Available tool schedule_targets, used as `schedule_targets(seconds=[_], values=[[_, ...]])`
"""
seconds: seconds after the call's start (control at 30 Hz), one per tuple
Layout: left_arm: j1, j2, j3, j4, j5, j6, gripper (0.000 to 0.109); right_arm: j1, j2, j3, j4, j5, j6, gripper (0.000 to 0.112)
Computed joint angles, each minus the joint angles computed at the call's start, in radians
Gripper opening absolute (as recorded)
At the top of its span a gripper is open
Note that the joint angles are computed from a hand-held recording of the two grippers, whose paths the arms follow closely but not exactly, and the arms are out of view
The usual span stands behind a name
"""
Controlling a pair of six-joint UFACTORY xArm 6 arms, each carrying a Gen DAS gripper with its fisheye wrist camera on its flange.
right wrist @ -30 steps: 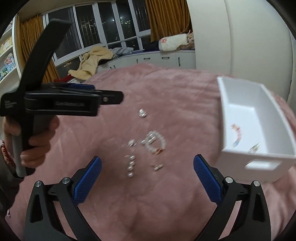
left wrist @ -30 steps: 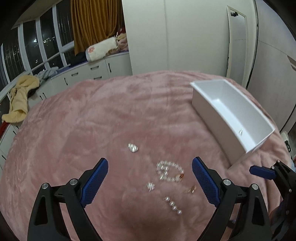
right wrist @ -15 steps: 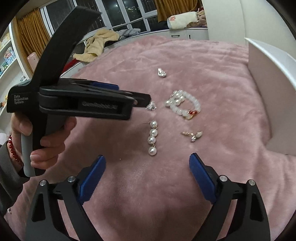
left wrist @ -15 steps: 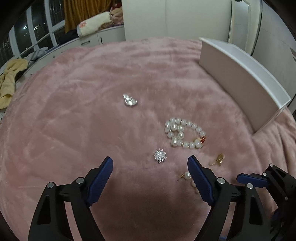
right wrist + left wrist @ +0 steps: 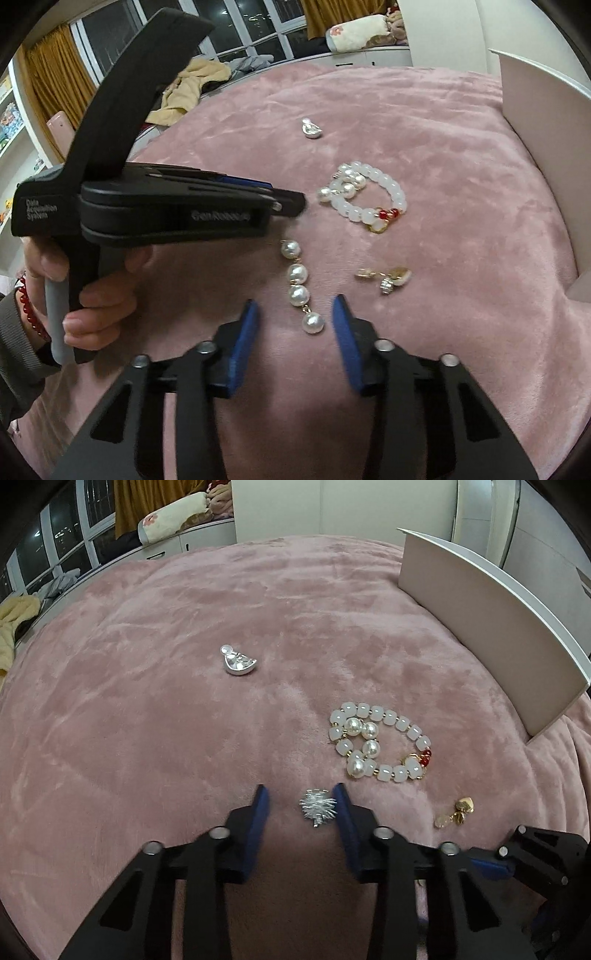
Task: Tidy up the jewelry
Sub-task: 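Return both tools to the jewelry on the bed, then grasp the silver starburst brooch with the left gripper while the right grasps a pearl, then carry the brooch and pearl into the white box and release them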
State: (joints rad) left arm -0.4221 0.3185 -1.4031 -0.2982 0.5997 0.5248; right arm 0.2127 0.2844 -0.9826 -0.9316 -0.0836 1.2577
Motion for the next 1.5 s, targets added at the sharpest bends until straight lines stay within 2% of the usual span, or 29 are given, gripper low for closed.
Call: schedule_targets(seconds=[0.1,0.3,0.53,0.8,1.03,1.23,1.5], values=[[0.002,-0.005,-0.003,-0.025,0.015,0.025,0.023,-0.021,-0.006,-0.014,-0.164,-0.007,0.159,0.013],[-0.008,-0.047,0.056,-0.008,-0.026,0.051,0.023,-0.021,-0.024,-0.012,-0.209,0.002,0.188,0.012],[0.001,-0.083,0.069,-0.033,-0.011,0.058,0.023,-0.039,-0.076,0.018,-0.224,-0.012,0.215,0.012],[0.000,-0.135,0.083,-0.035,-0.009,0.046,0.023,-0.024,-0.172,0.083,-0.038,0.017,0.013,0.012],[-0.010,-0.183,0.083,-0.033,0.000,0.046,0.023,-0.001,-0.290,0.142,0.288,0.048,-0.325,0.012],[-0.020,-0.208,0.047,-0.028,0.024,0.026,0.023,0.003,-0.344,0.119,0.469,0.136,-0.552,0.012],[-0.041,-0.232,0.005,-0.002,0.042,0.004,0.023,-0.019,-0.405,0.107,0.569,0.168,-0.662,0.012]])
